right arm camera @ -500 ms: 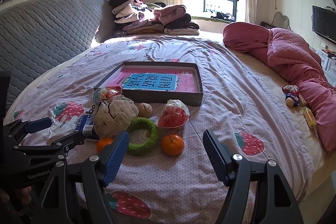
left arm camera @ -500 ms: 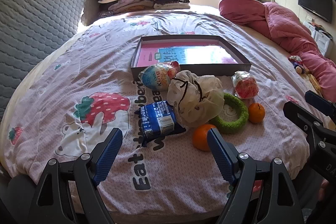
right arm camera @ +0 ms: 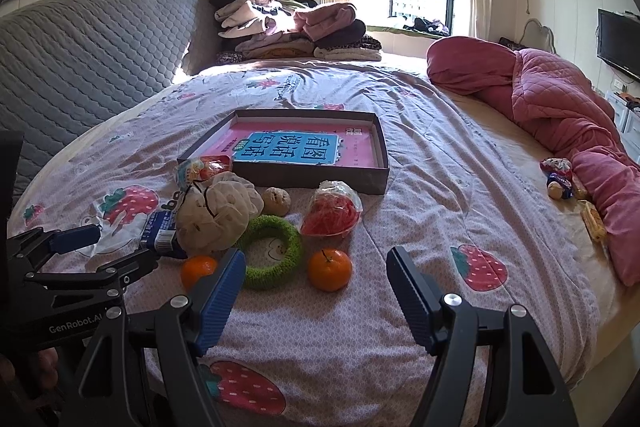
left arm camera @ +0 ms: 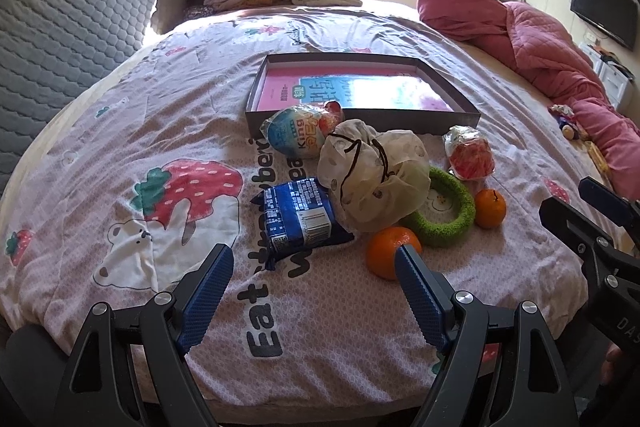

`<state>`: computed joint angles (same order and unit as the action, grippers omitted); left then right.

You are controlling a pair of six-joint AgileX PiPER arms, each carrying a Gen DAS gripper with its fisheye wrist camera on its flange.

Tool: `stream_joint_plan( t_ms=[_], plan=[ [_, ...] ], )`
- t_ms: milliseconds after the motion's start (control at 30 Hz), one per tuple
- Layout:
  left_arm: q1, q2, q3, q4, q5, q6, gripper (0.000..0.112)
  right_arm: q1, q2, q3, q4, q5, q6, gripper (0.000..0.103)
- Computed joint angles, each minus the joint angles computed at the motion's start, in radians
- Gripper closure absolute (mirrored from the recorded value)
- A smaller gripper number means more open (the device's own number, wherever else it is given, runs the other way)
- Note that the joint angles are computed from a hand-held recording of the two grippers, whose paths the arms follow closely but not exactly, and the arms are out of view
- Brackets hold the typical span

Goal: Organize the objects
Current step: 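Grasp the blue snack packet with left tool while right tool grasps a tangerine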

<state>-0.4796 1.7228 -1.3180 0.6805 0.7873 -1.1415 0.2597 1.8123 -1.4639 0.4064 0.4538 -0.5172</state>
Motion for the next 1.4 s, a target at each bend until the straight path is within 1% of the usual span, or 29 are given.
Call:
stream_joint_plan(
  t_ms=[433, 633, 833, 1400],
  plan=[
    [0.045, 0.037, -0.002, -0.087, -0.022, 0.071, 0.029, -0.009, 0.062, -0.035, -0.015, 0.040, 0.014, 0.031],
    [0.071, 0.056, -0.004, -0.098, -0.029, 0.077, 0.029, -0.015, 0.091, -0.047, -0.007, 0.043, 0.012, 0.031],
    [0.102, 0.072, -0.015, -0.129, -0.056, 0.103, 0.029, -0.019, 0.125, -0.071, -0.005, 0.048, 0.023, 0.031],
    [0.166, 0.154, -0.111, -0.200, -0.065, 0.170, 0.029, -0.005, 0.220, -0.172, -0.054, 0.063, 0.077, 0.031]
  ],
)
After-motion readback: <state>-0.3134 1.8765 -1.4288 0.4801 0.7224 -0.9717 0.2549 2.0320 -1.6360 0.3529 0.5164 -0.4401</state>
